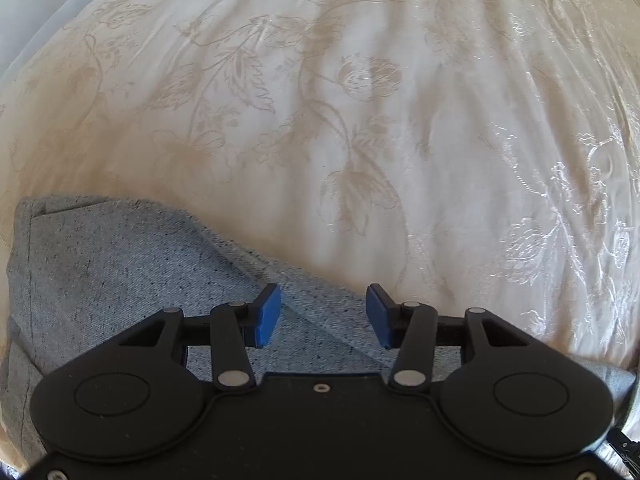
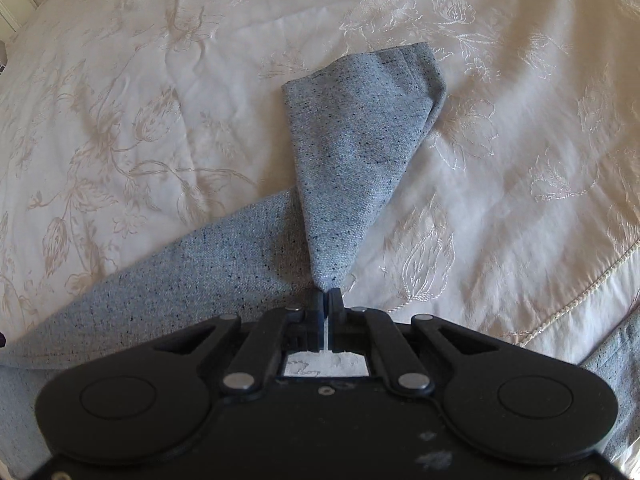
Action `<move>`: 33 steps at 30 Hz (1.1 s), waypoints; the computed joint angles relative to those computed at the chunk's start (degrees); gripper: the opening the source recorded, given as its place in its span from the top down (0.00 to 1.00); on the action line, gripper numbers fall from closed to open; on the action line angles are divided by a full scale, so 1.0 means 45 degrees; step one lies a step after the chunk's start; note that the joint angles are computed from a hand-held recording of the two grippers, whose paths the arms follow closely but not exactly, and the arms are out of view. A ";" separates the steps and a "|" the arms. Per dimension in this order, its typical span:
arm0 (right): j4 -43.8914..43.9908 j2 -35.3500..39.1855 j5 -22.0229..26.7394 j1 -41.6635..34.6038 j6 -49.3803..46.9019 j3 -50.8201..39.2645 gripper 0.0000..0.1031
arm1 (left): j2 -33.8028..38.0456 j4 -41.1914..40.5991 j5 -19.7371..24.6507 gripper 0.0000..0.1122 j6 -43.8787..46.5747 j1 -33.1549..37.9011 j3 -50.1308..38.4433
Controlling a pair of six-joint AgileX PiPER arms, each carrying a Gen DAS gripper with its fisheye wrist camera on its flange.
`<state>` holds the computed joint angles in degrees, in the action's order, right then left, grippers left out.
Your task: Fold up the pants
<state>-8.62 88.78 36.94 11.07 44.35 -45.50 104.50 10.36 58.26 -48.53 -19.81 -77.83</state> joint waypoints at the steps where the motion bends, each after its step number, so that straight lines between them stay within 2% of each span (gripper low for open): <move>1: 0.0057 0.0008 -0.0014 -0.0017 -0.0030 0.0008 0.98 | -0.0048 0.0011 -0.0054 0.50 -0.0110 0.0080 0.0179; 9: 0.0297 0.0007 0.0084 -0.0149 -0.0318 -0.0080 0.98 | 0.0348 -0.0998 -0.1101 0.48 0.0160 0.1141 0.0742; 14: 0.0307 0.0005 0.0046 -0.0167 -0.0356 -0.0058 0.98 | 0.1273 -0.2234 -0.1228 0.48 0.0977 0.1854 0.0133; 15: 0.0286 0.0004 0.0051 -0.0154 -0.0362 -0.0071 0.98 | 0.1409 -0.2117 -0.1175 0.66 0.0999 0.1830 -0.0011; 16: 0.0280 -0.0024 0.0063 -0.0151 -0.0393 -0.0081 0.98 | 0.1602 -0.1553 -0.0702 0.85 0.0708 0.1639 -0.0382; 17: 0.0357 -0.0094 0.0110 -0.0157 -0.0500 -0.0132 0.98 | 0.1610 -0.1077 -0.0404 0.93 0.0528 0.1450 -0.0566; 20: 0.0054 -0.0921 0.0519 0.0000 -0.0349 -0.0192 0.98 | 0.0240 -0.0390 -0.0916 0.95 0.0106 0.0973 0.0394; 24: -0.0229 -0.2964 0.1746 0.0138 -0.0478 -0.0135 0.98 | -0.2326 0.0674 -0.0529 0.95 -0.0398 -0.0265 0.1755; 28: -0.0023 -0.5457 0.3609 0.0038 -0.0715 0.0264 0.98 | -0.5231 0.1558 0.0523 0.95 -0.1299 -0.2127 0.3051; 31: 0.0068 -0.7341 0.5328 0.0228 -0.0659 0.0881 0.98 | -0.6506 0.1927 0.1755 0.95 -0.2306 -0.3766 0.3570; 33: -0.0181 -0.8509 0.6455 0.0935 -0.0059 0.1542 0.98 | -0.7204 0.2092 0.2543 0.95 -0.3376 -0.5227 0.4241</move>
<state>-9.43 50.49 65.99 15.28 44.09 -38.56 72.08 19.77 69.70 -63.72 -43.33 -58.74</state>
